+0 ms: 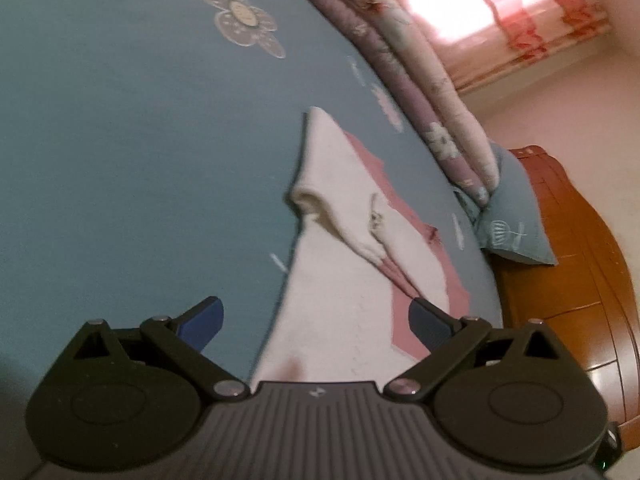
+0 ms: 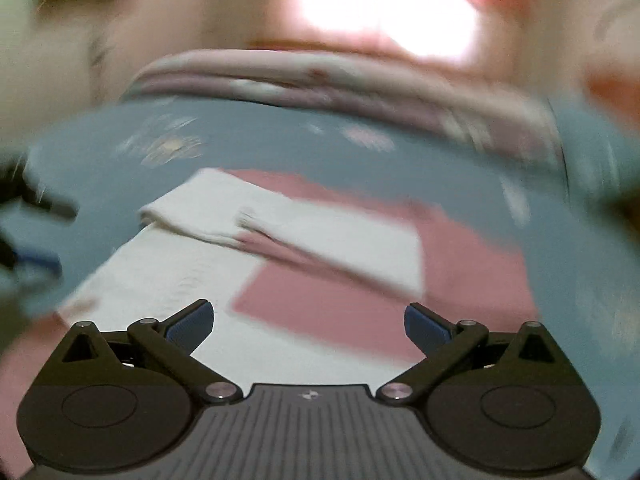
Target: Fold clothes
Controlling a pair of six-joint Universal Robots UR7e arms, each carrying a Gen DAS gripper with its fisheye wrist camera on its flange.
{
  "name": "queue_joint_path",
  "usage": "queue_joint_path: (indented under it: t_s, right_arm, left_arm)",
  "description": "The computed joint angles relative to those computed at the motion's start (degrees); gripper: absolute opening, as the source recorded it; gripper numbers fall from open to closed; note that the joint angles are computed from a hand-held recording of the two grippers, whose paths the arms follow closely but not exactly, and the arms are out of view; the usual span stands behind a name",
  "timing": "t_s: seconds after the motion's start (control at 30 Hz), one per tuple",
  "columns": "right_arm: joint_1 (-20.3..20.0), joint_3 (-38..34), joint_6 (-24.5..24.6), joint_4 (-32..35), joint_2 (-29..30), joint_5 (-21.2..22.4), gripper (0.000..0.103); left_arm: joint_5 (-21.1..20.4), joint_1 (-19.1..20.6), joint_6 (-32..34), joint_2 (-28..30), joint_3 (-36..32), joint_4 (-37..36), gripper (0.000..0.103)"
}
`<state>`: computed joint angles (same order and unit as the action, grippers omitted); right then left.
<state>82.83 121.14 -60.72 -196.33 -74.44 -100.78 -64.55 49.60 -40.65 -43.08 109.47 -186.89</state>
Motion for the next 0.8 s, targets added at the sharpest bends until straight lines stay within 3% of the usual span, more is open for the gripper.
queue_joint_path:
  t_s: [0.13, 0.23, 0.37, 0.43, 0.53, 0.7, 0.8]
  right_arm:
    - [4.66, -4.58, -20.63, -16.43, 14.99, -1.94, 0.103]
    - [6.42, -10.28, -30.76, -23.16, 24.28, -2.57, 0.103]
    - [8.07, -16.22, -30.44, -21.73, 29.78, -4.68, 0.103]
    - [8.77, -18.0, -30.04, -21.29, 31.35, -6.93, 0.103]
    - [9.21, -15.67, -27.73, -17.12, 29.58, -7.93, 0.103]
    - [9.36, -7.43, -29.77, -20.96, 26.58, -6.0, 0.103]
    - [9.7, -1.97, -28.39, -15.21, 21.69, -6.04, 0.103]
  left_arm:
    - [1.83, 0.49, -1.93, -1.82, 1.41, -1.01, 0.098]
    - [5.91, 0.73, -4.85, -2.96, 1.77, 0.96, 0.098]
    - [10.83, 0.47, -6.96, -4.01, 0.76, 8.31, 0.098]
    - [10.11, 0.59, -6.35, -4.24, 0.98, 7.42, 0.098]
    - [7.9, 0.99, -5.57, -4.45, 1.56, 4.43, 0.098]
    - [6.76, 1.09, -6.37, -4.16, 1.24, 4.77, 0.098]
    - [6.82, 1.02, -6.44, -4.01, 0.84, 6.13, 0.098]
